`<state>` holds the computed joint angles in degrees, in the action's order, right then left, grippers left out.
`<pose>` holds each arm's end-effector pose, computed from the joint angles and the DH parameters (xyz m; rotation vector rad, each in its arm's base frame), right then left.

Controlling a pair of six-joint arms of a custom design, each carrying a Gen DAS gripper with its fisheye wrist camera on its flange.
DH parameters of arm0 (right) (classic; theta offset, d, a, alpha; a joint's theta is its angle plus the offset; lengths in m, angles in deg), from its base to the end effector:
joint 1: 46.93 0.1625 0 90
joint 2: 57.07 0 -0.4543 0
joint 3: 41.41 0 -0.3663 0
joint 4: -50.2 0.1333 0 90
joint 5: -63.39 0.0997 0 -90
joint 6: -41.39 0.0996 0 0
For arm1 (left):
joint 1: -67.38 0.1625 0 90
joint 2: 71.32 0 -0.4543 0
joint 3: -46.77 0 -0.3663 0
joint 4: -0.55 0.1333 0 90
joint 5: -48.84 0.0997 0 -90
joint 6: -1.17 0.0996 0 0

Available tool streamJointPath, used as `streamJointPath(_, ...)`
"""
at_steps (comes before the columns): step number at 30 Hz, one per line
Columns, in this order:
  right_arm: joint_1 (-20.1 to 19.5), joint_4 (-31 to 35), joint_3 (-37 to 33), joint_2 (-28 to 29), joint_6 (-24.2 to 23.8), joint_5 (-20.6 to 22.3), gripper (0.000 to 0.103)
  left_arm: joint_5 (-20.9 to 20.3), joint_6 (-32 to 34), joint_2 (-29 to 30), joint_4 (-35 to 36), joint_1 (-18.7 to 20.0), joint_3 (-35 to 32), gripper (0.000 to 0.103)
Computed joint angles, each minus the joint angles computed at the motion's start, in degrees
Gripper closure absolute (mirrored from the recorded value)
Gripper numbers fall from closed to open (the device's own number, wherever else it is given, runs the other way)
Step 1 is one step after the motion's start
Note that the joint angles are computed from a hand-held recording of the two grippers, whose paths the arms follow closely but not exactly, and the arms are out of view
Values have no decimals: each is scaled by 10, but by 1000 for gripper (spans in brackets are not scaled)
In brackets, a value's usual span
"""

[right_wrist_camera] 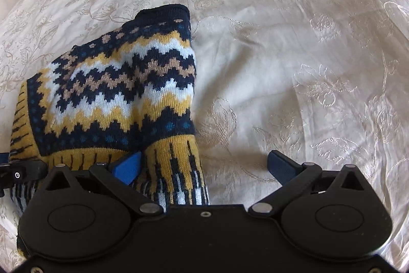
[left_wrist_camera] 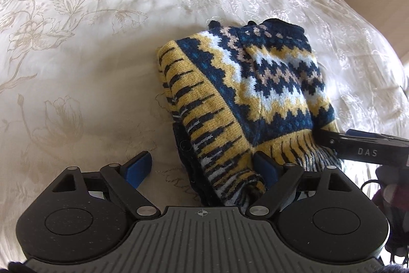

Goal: Fold small clothes

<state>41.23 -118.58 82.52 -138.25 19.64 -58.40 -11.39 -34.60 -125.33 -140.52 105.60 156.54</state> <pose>0.0657 -0.4714 0.3530 0.1967 -2.4112 0.6266 -0.3311 -0.4934 0.1329 0.4023 2.6509 -0.4137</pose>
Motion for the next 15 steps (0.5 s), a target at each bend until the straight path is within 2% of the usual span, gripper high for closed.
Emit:
streamJointPath(3, 4, -6, 4, -8, -14, 1, 1, 13, 14, -4, 1, -8, 1, 17)
streamJointPath(7, 13, -20, 13, -28, -41, 8, 1, 64, 9, -10, 40, -37, -4, 16)
streamJointPath(9, 13, -24, 22, -45, -46, 30, 1, 83, -2, -11, 67, -52, -11, 1)
streamJointPath(15, 7, -12, 41, -109, -60, 114, 1, 149, -42, -27, 97, -113, -6, 1)
